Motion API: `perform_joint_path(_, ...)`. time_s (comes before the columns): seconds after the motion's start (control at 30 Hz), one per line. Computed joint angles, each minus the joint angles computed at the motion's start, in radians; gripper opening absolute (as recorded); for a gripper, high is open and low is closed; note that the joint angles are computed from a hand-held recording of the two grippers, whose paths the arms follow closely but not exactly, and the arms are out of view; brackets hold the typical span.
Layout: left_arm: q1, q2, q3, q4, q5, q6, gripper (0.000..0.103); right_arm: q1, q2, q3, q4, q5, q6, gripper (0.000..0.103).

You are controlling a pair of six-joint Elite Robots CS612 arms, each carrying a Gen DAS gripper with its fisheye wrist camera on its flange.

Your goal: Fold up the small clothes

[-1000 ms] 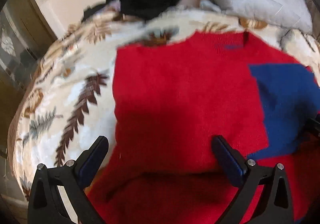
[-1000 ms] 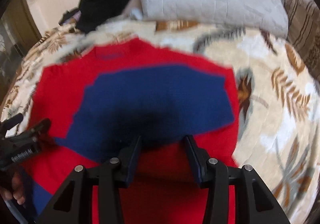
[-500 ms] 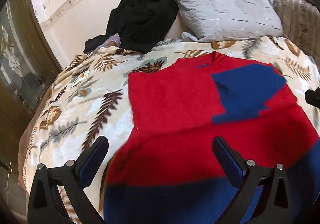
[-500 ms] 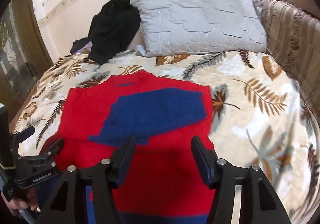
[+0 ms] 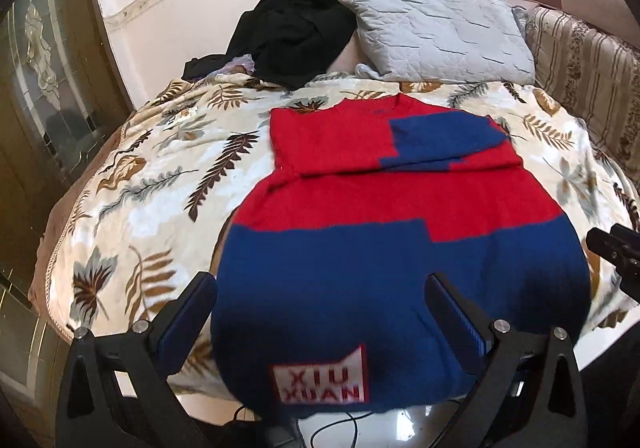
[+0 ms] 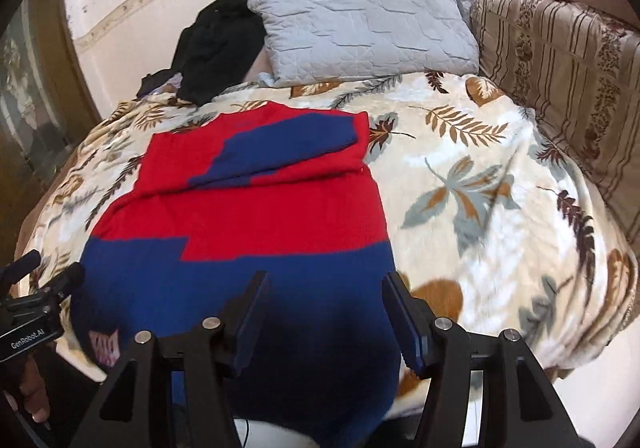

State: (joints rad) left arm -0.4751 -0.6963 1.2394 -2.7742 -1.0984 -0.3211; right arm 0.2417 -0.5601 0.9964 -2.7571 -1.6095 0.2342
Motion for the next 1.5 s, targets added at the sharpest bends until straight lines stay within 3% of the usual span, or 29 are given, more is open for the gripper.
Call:
perform_joint_path(0.1, -0.008, -0.019, 0.032, -0.018, 0.017, 0.002, 0.103, 0.004, -0.027, 0.045, -0.038, 0.012, -0.010, 0.066)
perform_joint_path(0.3, -0.018, -0.052, 0.081, -0.090, 0.066, 0.009, 0.103, 0.018, -0.065, 0.101, -0.106, 0.024, -0.019, 0.066)
perform_joint_path(0.6, -0.028, -0.083, 0.126, -0.162, 0.084, 0.025, 0.103, 0.035, -0.101, 0.145, -0.154, 0.011, -0.038, 0.067)
perform_joint_path(1.03, -0.034, -0.092, 0.140, -0.164, 0.092, 0.022, 0.103, 0.041, -0.116, 0.166, -0.178, 0.012, -0.037, 0.067)
perform_joint_path(1.23, -0.017, -0.089, 0.141, -0.094, 0.040, -0.024, 0.103, 0.038, -0.113, 0.166, -0.166, 0.019, -0.035, 0.067)
perform_joint_path(1.5, 0.023, -0.073, 0.177, 0.129, 0.000, -0.177, 0.103, 0.001, -0.115, 0.221, -0.054, 0.018, 0.038, 0.067)
